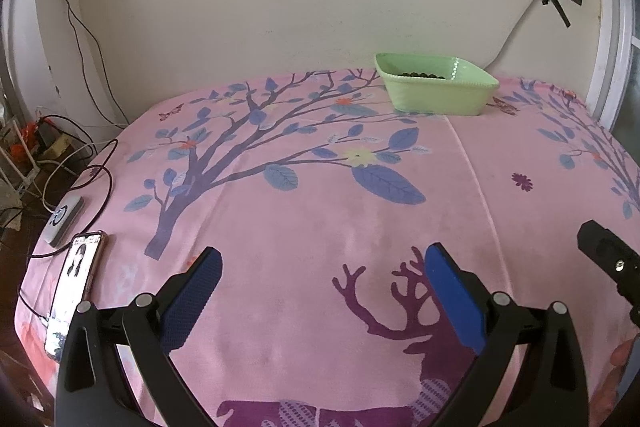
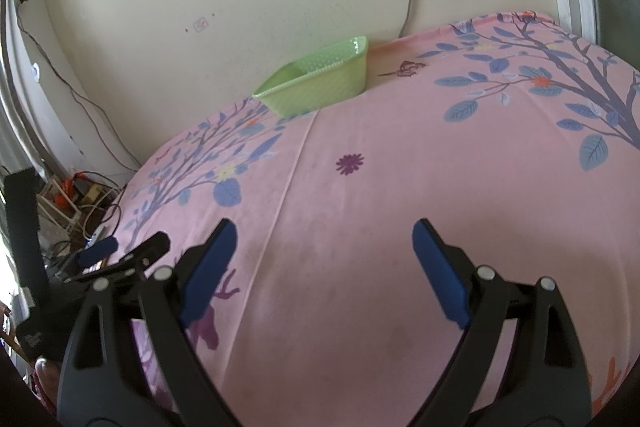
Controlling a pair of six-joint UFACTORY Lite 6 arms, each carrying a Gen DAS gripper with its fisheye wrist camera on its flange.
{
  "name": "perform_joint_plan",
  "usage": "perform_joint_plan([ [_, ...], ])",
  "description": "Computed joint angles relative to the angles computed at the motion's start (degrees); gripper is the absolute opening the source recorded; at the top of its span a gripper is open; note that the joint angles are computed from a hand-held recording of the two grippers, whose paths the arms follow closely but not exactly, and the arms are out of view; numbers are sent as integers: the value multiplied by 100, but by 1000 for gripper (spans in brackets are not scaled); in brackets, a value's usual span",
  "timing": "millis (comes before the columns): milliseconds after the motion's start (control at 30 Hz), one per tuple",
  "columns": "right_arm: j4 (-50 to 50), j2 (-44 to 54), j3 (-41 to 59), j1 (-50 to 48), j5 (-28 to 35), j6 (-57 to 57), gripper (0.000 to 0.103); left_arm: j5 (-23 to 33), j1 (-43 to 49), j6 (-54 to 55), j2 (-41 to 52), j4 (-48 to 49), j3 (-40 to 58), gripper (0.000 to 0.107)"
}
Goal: Organize jewelry
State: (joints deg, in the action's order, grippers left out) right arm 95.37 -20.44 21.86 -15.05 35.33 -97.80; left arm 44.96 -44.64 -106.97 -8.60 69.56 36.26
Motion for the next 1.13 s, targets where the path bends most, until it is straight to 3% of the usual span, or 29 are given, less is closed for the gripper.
perform_joint_plan([
  [633, 15, 8, 2, 8, -4, -1, 86, -69, -21, 82, 108, -94, 10, 102],
  [800, 60, -6, -19, 48, -31, -13, 86, -583, 40, 189, 49, -175, -64, 102],
  [1133, 29, 29, 5, -4, 12, -23, 86, -863, 65, 260, 58, -179, -25, 102],
])
